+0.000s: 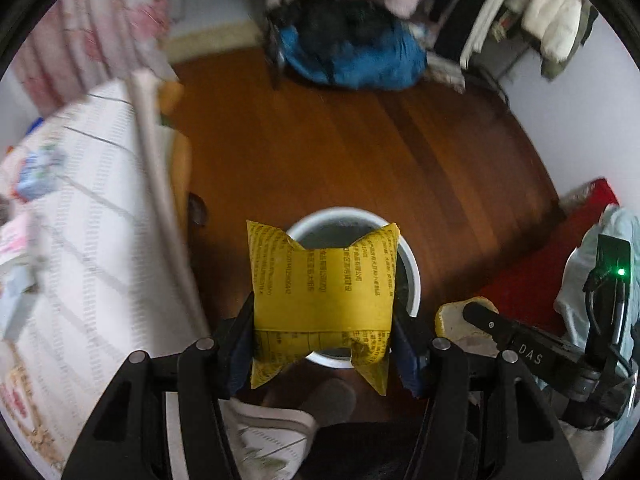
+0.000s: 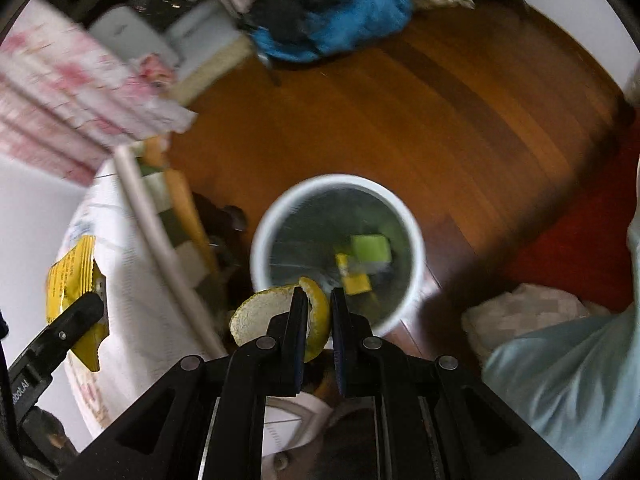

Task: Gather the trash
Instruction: 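Carry wrapper and lemon peel over the bin and open both tools, then move both tools back from the bin toward the table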

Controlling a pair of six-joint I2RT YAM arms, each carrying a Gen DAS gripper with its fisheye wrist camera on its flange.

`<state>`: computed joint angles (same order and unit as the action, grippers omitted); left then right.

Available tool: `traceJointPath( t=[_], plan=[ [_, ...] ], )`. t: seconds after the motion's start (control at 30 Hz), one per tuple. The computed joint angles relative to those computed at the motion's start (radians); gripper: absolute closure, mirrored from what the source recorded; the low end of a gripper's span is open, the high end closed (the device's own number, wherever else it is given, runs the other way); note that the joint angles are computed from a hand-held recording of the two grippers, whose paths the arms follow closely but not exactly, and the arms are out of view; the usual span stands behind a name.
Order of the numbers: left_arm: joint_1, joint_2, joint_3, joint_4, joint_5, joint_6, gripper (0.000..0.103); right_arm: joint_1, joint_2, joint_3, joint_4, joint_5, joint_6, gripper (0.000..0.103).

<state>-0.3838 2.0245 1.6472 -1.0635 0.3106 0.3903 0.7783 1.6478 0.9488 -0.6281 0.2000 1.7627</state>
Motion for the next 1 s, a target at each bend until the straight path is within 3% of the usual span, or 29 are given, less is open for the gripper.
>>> traceJointPath(
  t=[0.13, 0.23, 0.27, 0.3, 0.33, 0.4, 0.47, 0.67, 1.0],
  plan=[
    [-0.074, 0.120, 0.071, 0.001, -0.044, -0.061, 0.044, -0.089, 0.016, -0.166, 0.193, -0.093, -0.055, 0.091],
    [-0.104, 0.167, 0.091, 0.018, -0.082, -0.086, 0.029, -0.152, 0.090, -0.213, 0.318, -0.163, -0.111, 0.091],
    [-0.112, 0.166, 0.078, 0.040, -0.103, -0.095, 0.019, -0.167, 0.117, -0.218, 0.340, -0.190, -0.131, 0.089],
    [-0.117, 0.166, 0.074, 0.046, -0.114, -0.102, 0.007, -0.179, 0.157, -0.212, 0.365, -0.216, -0.151, 0.082],
    [-0.117, 0.165, 0.063, 0.056, -0.129, -0.105, 0.003, -0.189, 0.184, -0.207, 0.380, -0.231, -0.164, 0.075],
    [-0.111, 0.149, 0.018, 0.090, -0.163, -0.100, 0.002, -0.189, 0.237, -0.175, 0.382, -0.253, -0.186, 0.021],
    [-0.105, 0.128, -0.024, 0.127, -0.196, -0.092, 0.002, -0.181, 0.275, -0.142, 0.355, -0.264, -0.209, 0.003],
    [-0.080, 0.066, -0.113, 0.176, -0.240, -0.073, 0.002, -0.142, 0.331, -0.045, 0.219, -0.258, -0.205, 0.003],
    [-0.044, -0.066, -0.167, 0.167, -0.220, -0.048, 0.002, -0.090, 0.215, 0.024, 0.004, -0.186, -0.172, 0.002]
  ],
)
